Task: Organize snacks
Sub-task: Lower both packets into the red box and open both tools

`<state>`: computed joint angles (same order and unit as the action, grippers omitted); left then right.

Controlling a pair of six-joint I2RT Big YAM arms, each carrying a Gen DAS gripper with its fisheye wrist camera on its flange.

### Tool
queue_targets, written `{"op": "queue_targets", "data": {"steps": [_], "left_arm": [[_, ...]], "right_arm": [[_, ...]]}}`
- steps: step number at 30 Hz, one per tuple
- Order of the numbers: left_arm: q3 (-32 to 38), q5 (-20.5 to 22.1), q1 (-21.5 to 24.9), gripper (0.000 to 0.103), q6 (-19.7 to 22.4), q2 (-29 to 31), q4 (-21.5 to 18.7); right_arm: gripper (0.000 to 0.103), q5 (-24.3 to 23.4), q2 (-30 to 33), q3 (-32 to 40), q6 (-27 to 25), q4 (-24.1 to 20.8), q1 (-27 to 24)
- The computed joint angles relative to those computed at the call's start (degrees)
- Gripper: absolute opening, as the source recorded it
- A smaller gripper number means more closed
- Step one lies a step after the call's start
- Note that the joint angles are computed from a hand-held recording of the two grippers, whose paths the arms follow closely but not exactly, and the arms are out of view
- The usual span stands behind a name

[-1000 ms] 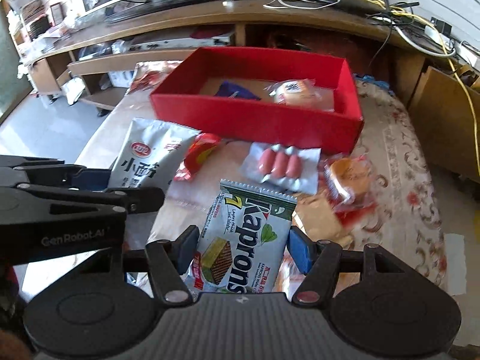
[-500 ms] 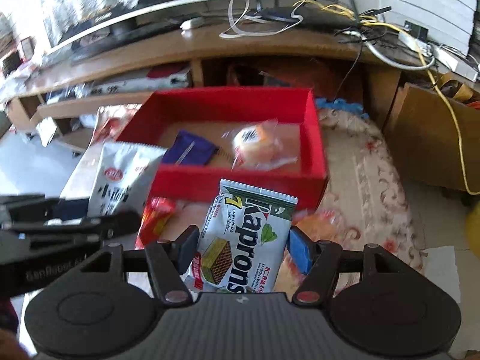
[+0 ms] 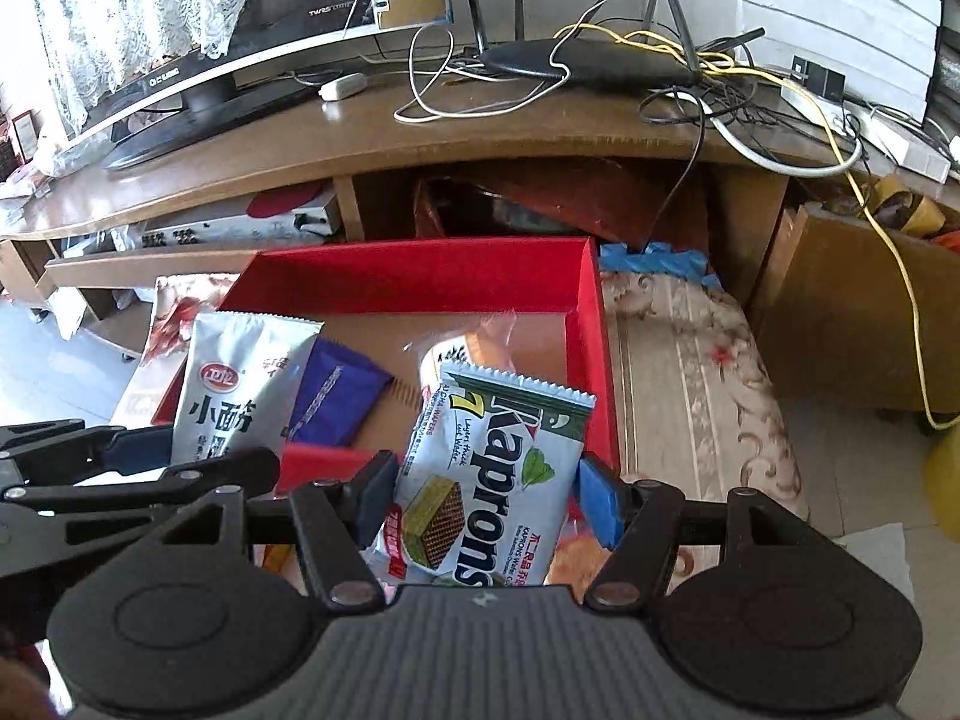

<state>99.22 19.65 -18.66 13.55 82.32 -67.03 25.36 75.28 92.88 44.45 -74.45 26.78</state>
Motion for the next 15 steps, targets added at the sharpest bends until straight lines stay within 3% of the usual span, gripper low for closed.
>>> {"op": "queue_targets", "data": {"steps": [15], "left_arm": [[4.62, -3.39, -1.67, 0.050, -1.48, 5.13, 2.60]], "right_arm": [[0.057, -1.45, 4.11, 2.98, -5.73, 3.24, -4.94]]}}
